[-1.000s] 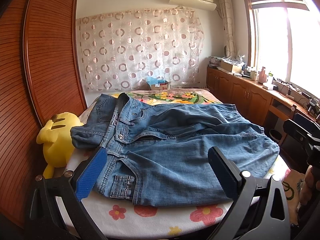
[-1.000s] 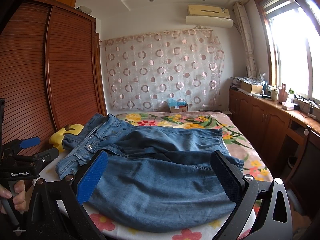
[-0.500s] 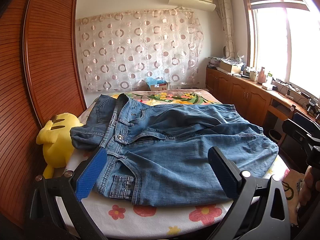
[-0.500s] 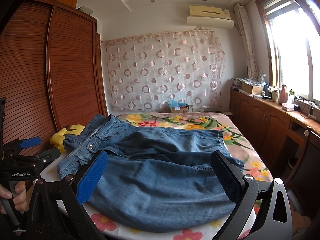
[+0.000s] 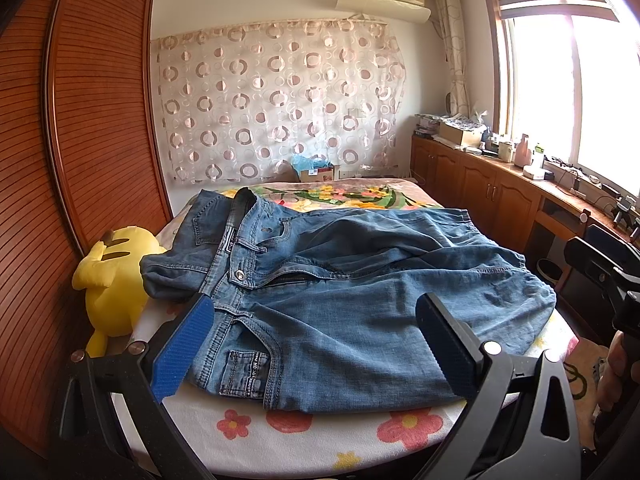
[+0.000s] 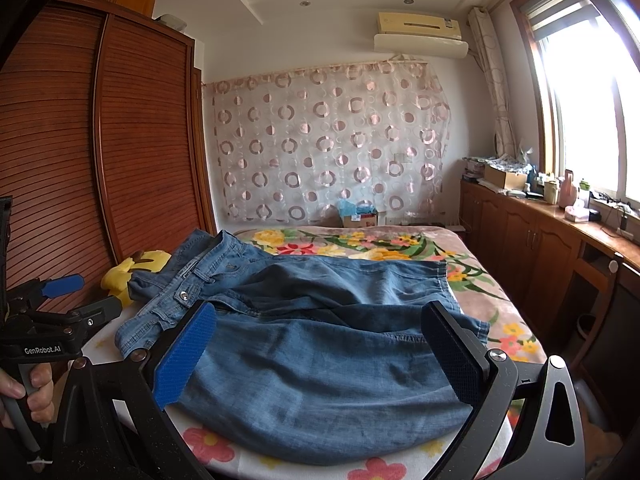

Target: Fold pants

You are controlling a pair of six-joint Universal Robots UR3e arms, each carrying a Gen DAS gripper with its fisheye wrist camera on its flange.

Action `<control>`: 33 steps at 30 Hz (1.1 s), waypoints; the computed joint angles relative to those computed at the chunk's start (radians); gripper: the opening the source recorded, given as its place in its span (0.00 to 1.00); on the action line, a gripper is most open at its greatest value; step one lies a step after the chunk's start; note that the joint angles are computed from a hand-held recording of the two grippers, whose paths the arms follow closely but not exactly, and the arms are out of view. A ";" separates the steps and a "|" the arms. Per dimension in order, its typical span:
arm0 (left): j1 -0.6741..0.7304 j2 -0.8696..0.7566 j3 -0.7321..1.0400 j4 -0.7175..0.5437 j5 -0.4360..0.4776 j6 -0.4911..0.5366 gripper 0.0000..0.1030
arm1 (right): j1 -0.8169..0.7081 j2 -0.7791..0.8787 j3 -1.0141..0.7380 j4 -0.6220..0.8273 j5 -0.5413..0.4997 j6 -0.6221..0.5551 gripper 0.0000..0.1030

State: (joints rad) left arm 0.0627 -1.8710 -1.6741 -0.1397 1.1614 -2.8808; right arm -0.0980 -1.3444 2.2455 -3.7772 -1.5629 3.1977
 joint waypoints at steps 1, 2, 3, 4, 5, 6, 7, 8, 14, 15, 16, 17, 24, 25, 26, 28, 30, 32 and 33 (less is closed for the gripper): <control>0.000 0.000 0.000 0.000 0.000 0.000 0.98 | 0.000 0.001 -0.001 0.001 -0.001 0.000 0.99; 0.002 0.000 0.000 -0.001 -0.002 0.000 0.98 | 0.001 0.002 -0.002 0.000 -0.001 0.001 0.99; 0.002 0.000 0.000 -0.001 -0.002 0.000 0.98 | 0.001 0.001 -0.002 0.001 -0.001 0.000 0.99; 0.002 0.000 -0.001 0.000 -0.001 0.001 0.98 | 0.001 0.001 -0.002 0.001 -0.001 0.000 0.99; 0.001 0.000 0.000 0.000 0.000 0.000 0.98 | 0.001 0.003 -0.003 0.000 -0.001 0.000 0.99; 0.000 0.000 0.000 0.000 0.000 -0.001 0.98 | 0.000 0.001 -0.001 0.000 0.000 0.001 0.99; 0.000 0.000 0.000 0.000 0.000 -0.001 0.98 | 0.000 0.001 -0.001 0.000 0.000 0.001 0.99; 0.001 0.001 -0.001 0.001 -0.001 0.000 0.98 | 0.000 0.001 -0.001 0.001 0.000 0.001 0.99; 0.000 0.000 0.003 -0.012 -0.003 0.005 0.98 | -0.003 0.002 0.000 0.001 0.005 0.001 0.99; -0.001 0.002 0.003 -0.018 -0.001 0.008 0.98 | -0.005 0.004 0.000 0.001 0.007 0.002 0.99; -0.002 -0.003 0.007 -0.022 0.002 0.011 0.98 | -0.009 0.004 0.003 0.001 0.011 0.003 0.99; -0.003 -0.007 0.009 -0.025 0.004 0.013 0.98 | -0.011 0.006 0.003 0.001 0.012 0.004 0.99; -0.042 -0.072 0.072 -0.065 0.040 0.004 0.98 | -0.028 0.015 0.007 0.013 0.029 0.011 0.99; -0.034 -0.075 0.063 -0.061 0.035 0.011 0.98 | -0.033 0.006 0.012 0.020 0.034 0.011 0.99; -0.032 -0.079 0.063 -0.061 0.035 0.013 0.98 | -0.039 0.004 0.015 0.025 0.040 0.011 0.99; -0.027 -0.092 0.069 -0.063 0.032 0.018 0.98 | -0.043 -0.002 0.016 0.039 0.045 0.011 0.99; -0.021 -0.103 0.080 -0.072 0.030 0.024 0.98 | -0.047 -0.005 0.015 0.049 0.050 0.010 0.99; -0.013 -0.114 0.097 -0.088 0.030 0.033 0.98 | -0.048 -0.010 0.013 0.063 0.053 0.006 0.99; -0.010 -0.115 0.099 -0.090 0.028 0.034 0.98 | -0.051 -0.013 0.011 0.071 0.057 0.002 0.99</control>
